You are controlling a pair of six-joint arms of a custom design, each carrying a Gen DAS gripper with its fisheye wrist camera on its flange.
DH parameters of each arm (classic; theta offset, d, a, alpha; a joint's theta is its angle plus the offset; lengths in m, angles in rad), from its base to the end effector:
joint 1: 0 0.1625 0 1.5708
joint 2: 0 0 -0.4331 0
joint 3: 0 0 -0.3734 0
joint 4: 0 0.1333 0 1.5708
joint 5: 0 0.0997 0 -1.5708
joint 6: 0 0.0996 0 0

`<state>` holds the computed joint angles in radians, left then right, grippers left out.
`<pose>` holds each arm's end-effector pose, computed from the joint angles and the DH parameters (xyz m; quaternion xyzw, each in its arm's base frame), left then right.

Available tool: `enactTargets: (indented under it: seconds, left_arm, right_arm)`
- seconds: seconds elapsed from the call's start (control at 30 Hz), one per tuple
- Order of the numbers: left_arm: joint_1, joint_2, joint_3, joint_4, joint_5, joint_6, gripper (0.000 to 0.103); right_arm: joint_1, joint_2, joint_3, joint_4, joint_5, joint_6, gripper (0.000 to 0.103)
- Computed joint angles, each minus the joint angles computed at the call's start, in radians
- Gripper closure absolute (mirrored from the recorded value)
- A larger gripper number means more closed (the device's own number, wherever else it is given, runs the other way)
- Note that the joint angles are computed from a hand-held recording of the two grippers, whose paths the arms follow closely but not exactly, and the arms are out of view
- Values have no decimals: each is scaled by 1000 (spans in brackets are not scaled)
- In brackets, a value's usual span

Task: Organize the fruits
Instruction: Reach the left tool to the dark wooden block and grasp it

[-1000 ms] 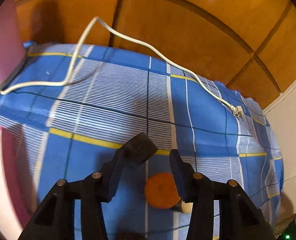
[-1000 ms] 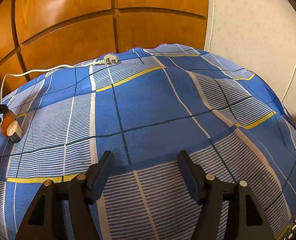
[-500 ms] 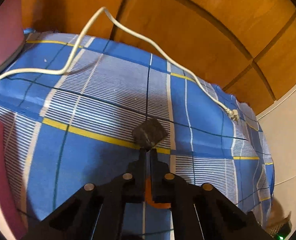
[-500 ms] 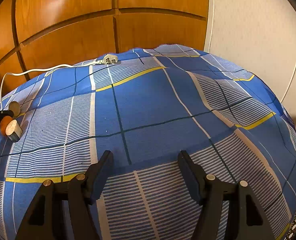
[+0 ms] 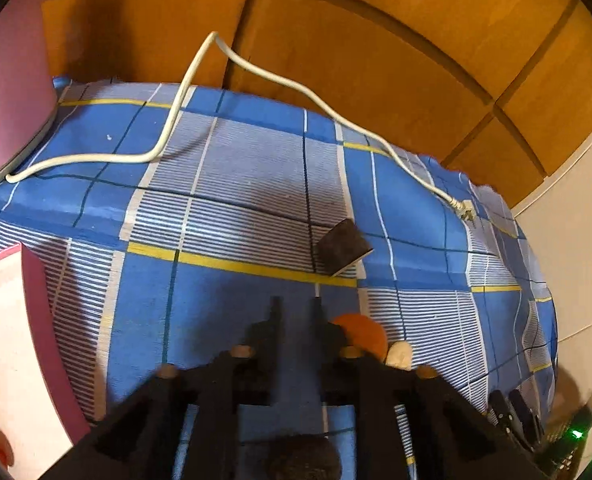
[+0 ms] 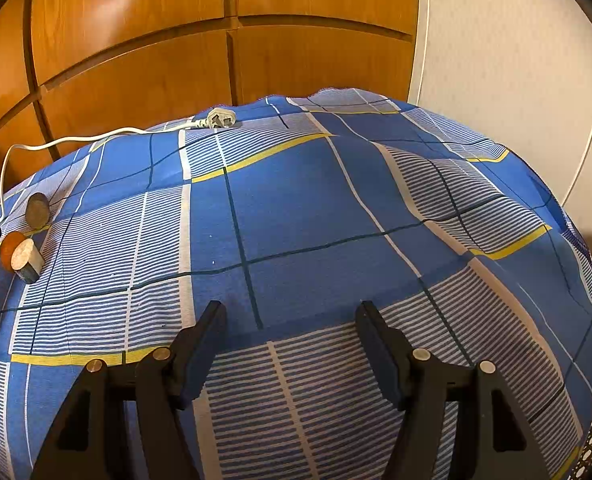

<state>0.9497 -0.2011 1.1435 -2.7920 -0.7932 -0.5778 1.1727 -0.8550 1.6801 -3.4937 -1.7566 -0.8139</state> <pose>-0.2766 -0.7357 -0.0939 -0.0328 0.9173 -0.3180 0.2374 -0.1539 -0.6623 0.2592 0.1280 -0.8411 0.3819 0.3609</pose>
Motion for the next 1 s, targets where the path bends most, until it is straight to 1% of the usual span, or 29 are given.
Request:
enactTargets:
  seconds: [0.07, 0.2, 0.27, 0.33, 0.37, 0.4, 0.47, 0.53, 0.6, 0.67, 0.73, 0.77, 0.8, 0.83, 0.87, 0.93, 1.0]
  left_arm:
    - [0, 3, -4, 7, 4, 7, 59]
    - [5, 18, -45, 25, 10, 14, 58]
    - [1, 38, -92, 40, 25, 51, 58]
    - [0, 63, -153, 78, 21, 93, 47]
    - [0, 78, -192, 118, 18, 100, 36]
    - [-3, 99, -240, 160, 32, 108, 35]
    - [-4, 139, -330, 220, 41, 149, 35]
    - [-1, 185, -441, 306, 22, 165, 35]
    - [1, 230, -538, 359, 12, 172, 35]
    - [4, 294, -670, 437, 16, 186, 35]
    - [10, 365, -821, 552, 24, 184, 36]
    - [16, 402, -907, 630, 17, 169, 49]
    - [22, 422, -951, 674, 10, 160, 60]
    - [24, 424, -953, 676, 7, 158, 60]
    - [23, 409, -913, 639, 9, 159, 61]
    - [23, 344, -764, 525, -8, 169, 61]
    - [20, 303, -666, 458, 1, 162, 61]
  right_arm:
    - [0, 0, 0, -1, 0, 0, 34]
    - [1, 1, -1, -2, -1, -1, 34]
    - [1, 1, -1, -2, -1, -1, 34]
    - [1, 1, -1, -1, -1, 0, 34]
    - [1, 1, -1, -2, -1, 0, 34]
    - [1, 2, -1, -2, -1, 0, 34]
    - [1, 2, -1, -2, -2, 0, 34]
    - [1, 2, -1, -3, -2, 0, 34]
    - [1, 3, -1, -3, -2, 0, 34]
    - [1, 3, -1, -3, -2, 1, 34]
    - [0, 2, -2, -2, 1, 1, 34]
    - [-1, 2, -1, -1, 3, 2, 34]
    - [-2, 1, -2, 1, 5, 2, 34]
    - [-2, 0, -2, 3, 7, 4, 34]
    - [-3, -1, -1, 4, 9, 4, 34]
    - [-4, -2, -1, 5, 11, 4, 34]
    - [-3, -1, -1, 5, 10, 4, 34]
